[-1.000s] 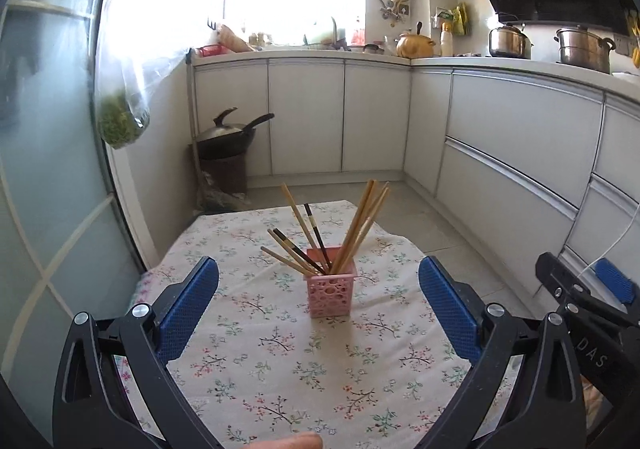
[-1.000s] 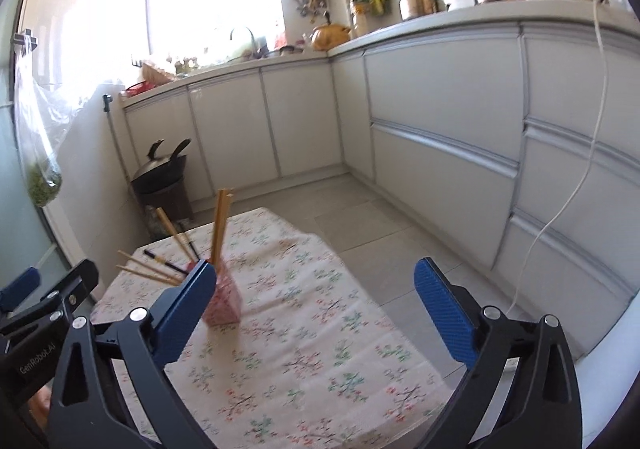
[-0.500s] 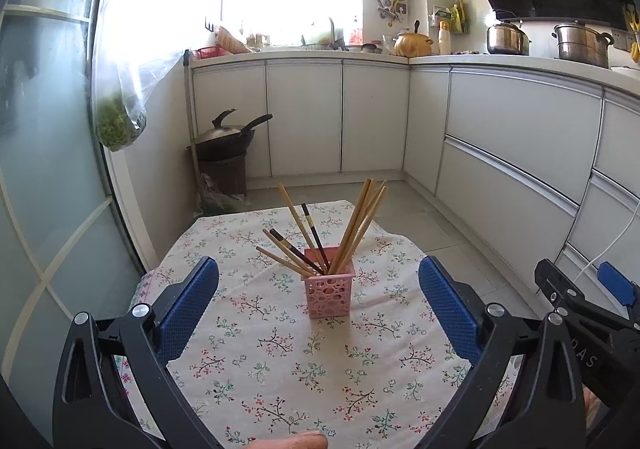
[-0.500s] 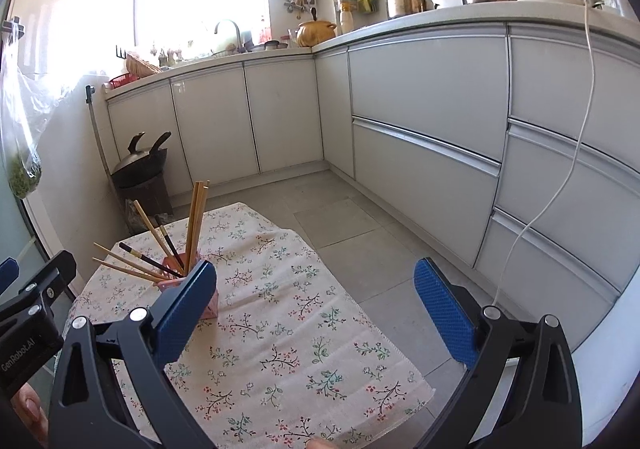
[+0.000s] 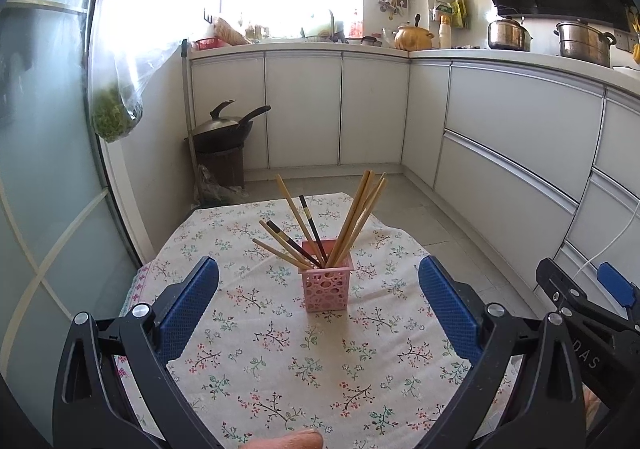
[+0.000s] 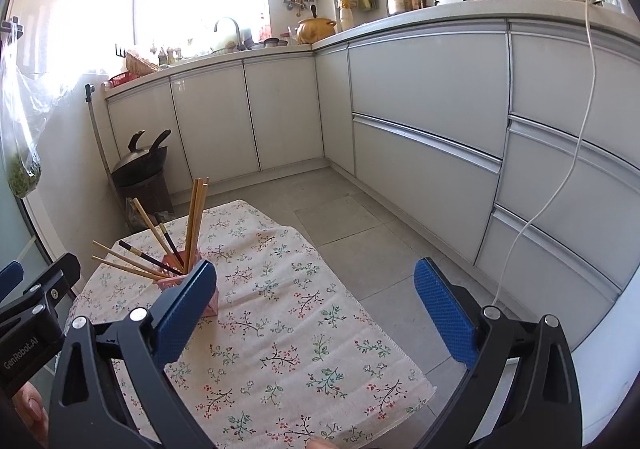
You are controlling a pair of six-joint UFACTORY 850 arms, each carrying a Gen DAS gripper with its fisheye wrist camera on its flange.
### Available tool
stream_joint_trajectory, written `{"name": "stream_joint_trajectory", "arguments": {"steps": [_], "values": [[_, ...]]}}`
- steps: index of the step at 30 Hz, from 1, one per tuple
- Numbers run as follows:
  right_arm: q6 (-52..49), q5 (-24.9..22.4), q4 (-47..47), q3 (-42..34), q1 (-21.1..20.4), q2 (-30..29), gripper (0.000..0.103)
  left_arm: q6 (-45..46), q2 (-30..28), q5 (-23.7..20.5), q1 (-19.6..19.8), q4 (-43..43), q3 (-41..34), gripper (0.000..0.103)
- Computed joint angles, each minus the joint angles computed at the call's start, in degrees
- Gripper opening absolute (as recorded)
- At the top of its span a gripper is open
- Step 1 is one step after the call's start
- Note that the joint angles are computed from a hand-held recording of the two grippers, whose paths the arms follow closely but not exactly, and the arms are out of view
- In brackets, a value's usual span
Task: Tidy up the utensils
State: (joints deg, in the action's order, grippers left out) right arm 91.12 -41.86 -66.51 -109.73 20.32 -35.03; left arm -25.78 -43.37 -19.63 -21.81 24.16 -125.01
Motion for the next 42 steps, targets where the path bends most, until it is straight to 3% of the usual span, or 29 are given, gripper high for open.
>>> {"name": "stream_joint_trajectory", "arguments": {"steps": [42], "values": [[-0.7, 0.5, 1.7, -0.3, 0.0, -0.3, 0.097, 0.2, -0.8, -1.5, -0.1, 0.4, -1.0, 0.096]]}}
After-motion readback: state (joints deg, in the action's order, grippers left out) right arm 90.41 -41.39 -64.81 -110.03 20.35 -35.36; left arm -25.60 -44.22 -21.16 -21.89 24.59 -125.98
